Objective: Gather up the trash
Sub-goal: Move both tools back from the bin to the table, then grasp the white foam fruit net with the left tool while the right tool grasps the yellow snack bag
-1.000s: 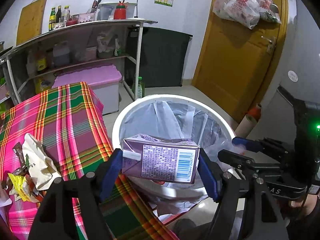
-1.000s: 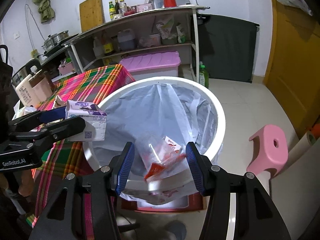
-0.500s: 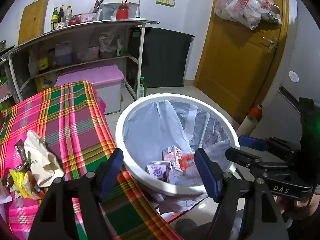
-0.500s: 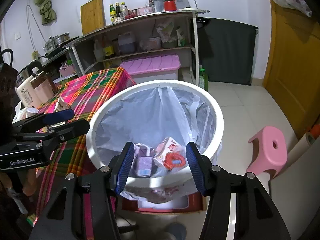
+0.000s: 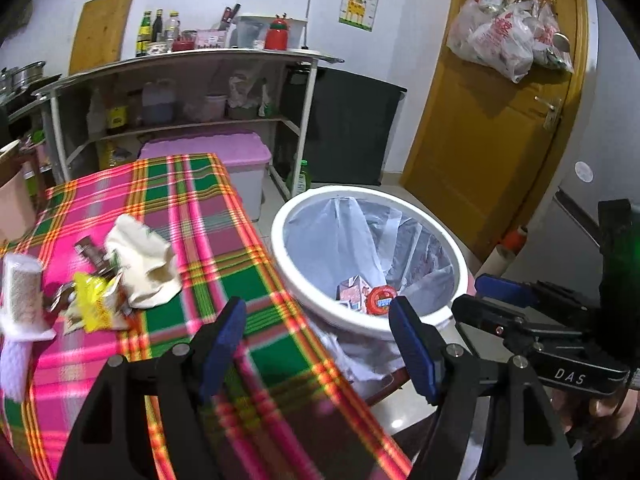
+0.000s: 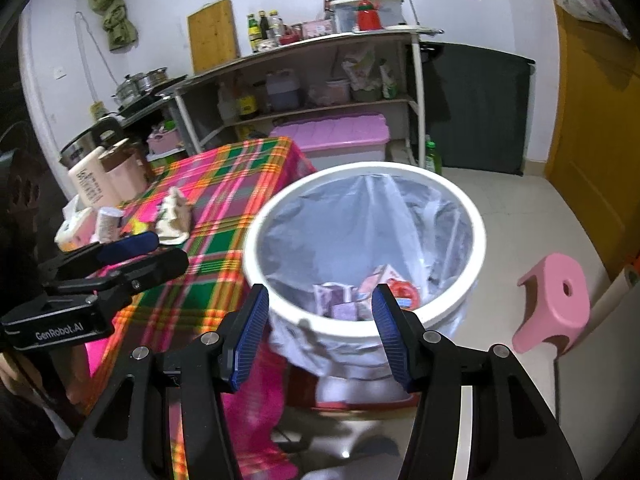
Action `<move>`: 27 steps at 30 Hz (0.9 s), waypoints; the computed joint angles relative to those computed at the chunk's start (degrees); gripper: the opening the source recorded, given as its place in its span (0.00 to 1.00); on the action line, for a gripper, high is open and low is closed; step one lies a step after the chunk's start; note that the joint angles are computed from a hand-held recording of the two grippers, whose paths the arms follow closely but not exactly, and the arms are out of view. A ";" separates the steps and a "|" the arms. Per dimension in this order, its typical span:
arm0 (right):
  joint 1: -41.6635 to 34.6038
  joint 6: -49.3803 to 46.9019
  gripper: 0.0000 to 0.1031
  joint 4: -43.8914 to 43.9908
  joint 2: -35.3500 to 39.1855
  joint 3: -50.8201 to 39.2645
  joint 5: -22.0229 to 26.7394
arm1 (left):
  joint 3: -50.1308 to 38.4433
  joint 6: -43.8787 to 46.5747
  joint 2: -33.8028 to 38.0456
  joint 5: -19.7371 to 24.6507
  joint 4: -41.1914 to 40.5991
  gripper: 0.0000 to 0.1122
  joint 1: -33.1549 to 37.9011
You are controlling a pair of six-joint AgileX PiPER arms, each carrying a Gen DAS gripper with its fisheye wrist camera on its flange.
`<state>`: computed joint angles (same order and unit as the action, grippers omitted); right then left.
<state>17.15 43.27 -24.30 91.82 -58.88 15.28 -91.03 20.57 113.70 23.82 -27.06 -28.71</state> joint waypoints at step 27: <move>11.07 -12.91 0.56 13.46 4.71 -5.73 1.80 | 24.49 9.57 -14.56 -9.61 -11.19 0.66 8.02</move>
